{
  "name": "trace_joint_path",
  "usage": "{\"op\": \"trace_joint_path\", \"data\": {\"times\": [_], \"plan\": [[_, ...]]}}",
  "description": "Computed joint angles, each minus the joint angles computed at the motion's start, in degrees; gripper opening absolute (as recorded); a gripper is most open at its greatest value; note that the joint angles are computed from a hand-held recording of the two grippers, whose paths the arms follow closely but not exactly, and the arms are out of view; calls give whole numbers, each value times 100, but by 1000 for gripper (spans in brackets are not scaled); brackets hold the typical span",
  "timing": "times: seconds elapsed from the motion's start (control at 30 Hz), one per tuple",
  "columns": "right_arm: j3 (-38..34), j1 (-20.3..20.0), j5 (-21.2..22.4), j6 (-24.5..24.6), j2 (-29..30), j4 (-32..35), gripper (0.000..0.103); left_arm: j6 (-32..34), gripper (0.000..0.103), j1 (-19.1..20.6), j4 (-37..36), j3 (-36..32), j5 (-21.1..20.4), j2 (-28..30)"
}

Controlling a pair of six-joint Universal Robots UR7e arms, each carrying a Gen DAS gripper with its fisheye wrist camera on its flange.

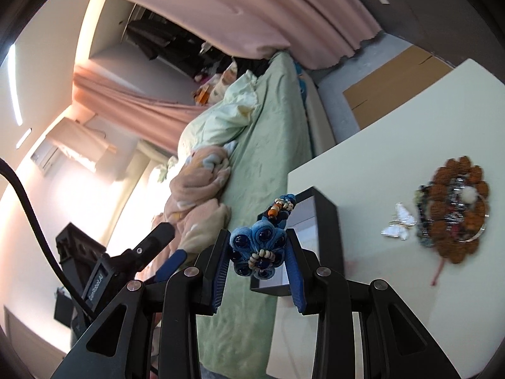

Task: Organize jewelry
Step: 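Carry the blue bracelet with the left tool into the black box and release, then move both tools back over the brown bead bracelet on the table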

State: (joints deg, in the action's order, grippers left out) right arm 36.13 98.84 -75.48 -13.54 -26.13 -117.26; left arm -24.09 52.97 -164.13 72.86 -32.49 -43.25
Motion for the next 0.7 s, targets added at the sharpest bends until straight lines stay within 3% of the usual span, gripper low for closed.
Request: {"op": "trace_joint_path", "data": {"times": [0.23,0.3,0.37,0.53,0.7], "plan": [[-249,85,39,-39,249,124,38,-101,94,37,253,5,103,-61],[-392,109,-69,-58,310,330,60,-105,94,47,328,-38,124,-44],[-640,116,-158,-25,428,641,73,-98,94,45,392,-44,152,-41],[-723,70,-364,122,400,777,76,-175,94,37,559,-85,160,-22],[-311,17,-728,191,57,358,82,-182,94,0,615,-79,146,3]]}}
